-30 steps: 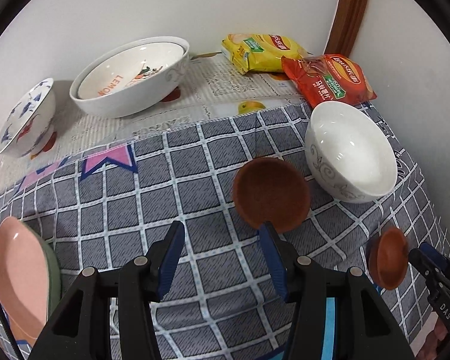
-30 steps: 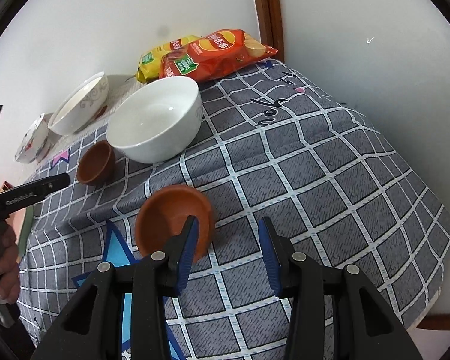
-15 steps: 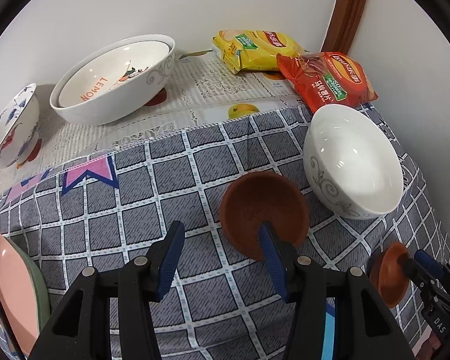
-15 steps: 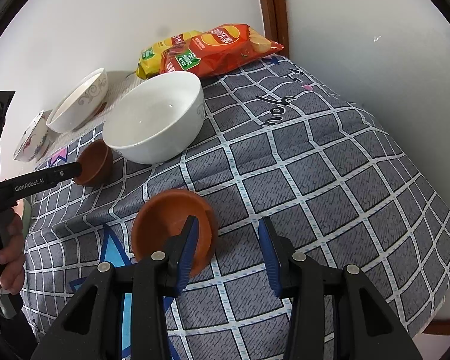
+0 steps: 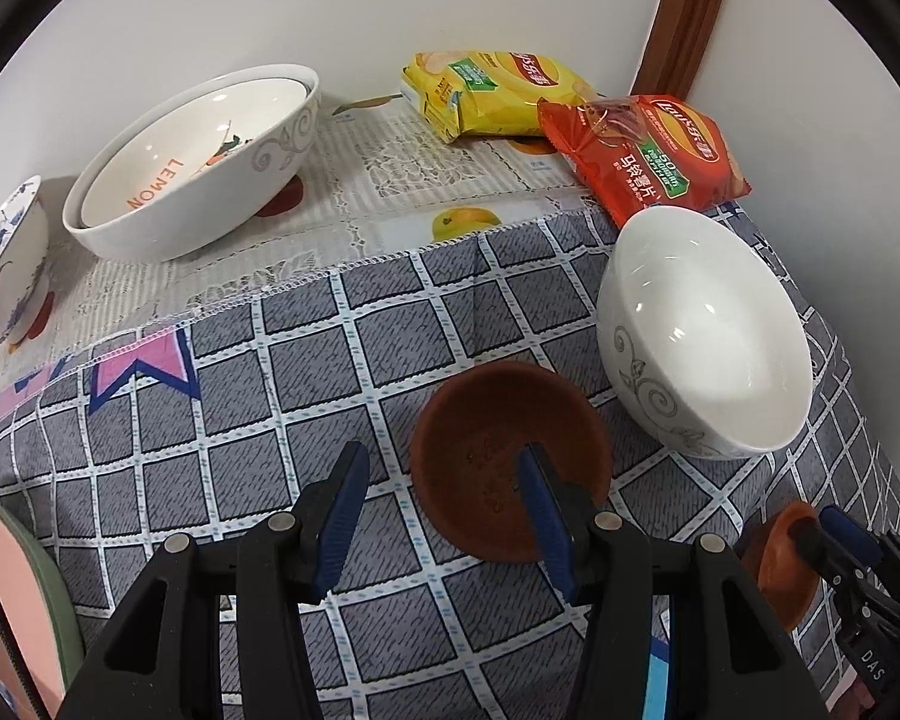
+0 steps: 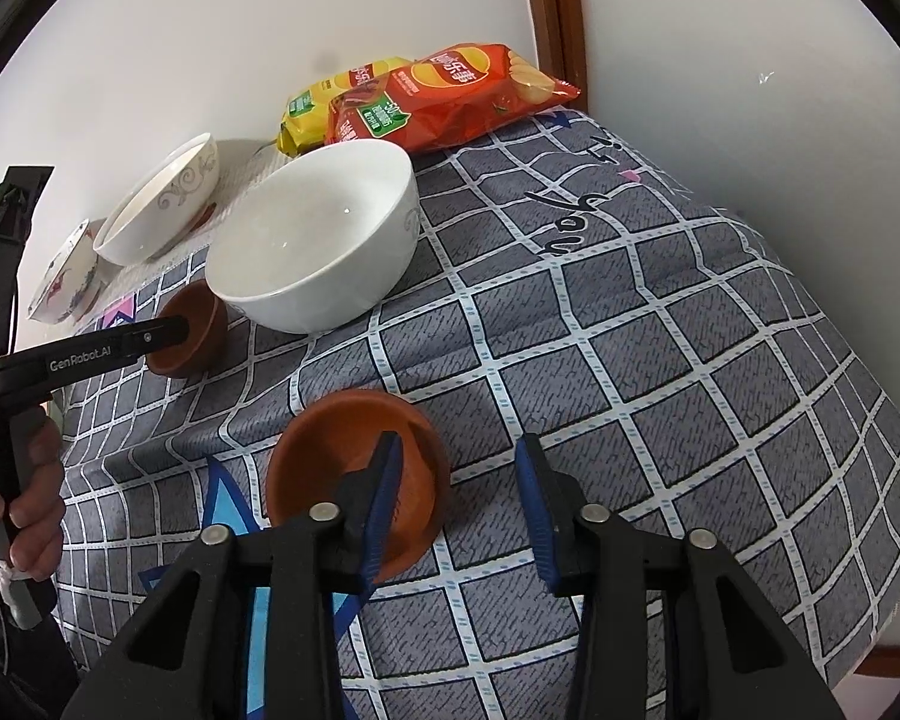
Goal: Organize plates and bowls
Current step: 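Grasp one brown bowl with the left gripper while the right grasps another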
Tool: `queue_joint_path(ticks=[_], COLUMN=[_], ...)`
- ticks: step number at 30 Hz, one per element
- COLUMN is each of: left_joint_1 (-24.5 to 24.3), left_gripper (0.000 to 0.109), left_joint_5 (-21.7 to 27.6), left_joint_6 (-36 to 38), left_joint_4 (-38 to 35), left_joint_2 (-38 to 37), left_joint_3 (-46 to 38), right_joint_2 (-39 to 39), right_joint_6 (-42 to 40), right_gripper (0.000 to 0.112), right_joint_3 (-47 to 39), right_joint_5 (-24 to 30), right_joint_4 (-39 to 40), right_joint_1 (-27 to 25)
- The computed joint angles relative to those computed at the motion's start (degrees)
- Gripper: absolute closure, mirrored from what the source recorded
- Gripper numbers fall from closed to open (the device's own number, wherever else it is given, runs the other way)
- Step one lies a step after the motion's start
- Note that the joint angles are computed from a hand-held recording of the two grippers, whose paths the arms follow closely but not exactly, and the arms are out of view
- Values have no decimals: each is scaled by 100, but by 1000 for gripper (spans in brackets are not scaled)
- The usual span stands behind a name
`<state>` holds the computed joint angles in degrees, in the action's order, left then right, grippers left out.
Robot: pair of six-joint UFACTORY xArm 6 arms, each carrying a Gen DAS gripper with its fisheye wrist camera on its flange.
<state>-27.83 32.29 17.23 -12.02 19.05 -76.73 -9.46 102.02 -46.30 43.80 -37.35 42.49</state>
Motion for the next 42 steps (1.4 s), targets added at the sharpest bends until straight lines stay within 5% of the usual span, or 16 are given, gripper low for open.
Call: queue_joint_path(ticks=[8,18,35,42], left_joint_1=[16,64,44,80], left_gripper=[59,88,89,100], left_joint_5=[52,218,254,267], left_joint_6=[78,223,110,297], left_joint_4=[-73,-420,-479,-750], left_joint_2=[168,290,420,287], left_joint_3=[-138,-247,-427,-335], right_joint_2=[43,130,309,254], right_joint_6=[-23,-80,-214,-100], right_gripper=[89,91,93,102], right_joint_3=[54,89,-27,-39], right_joint_5=[-165,-397,-608,-557], right_joint_4=[66,117,54,-69], right_joint_1=[-71,-137,-238,-191])
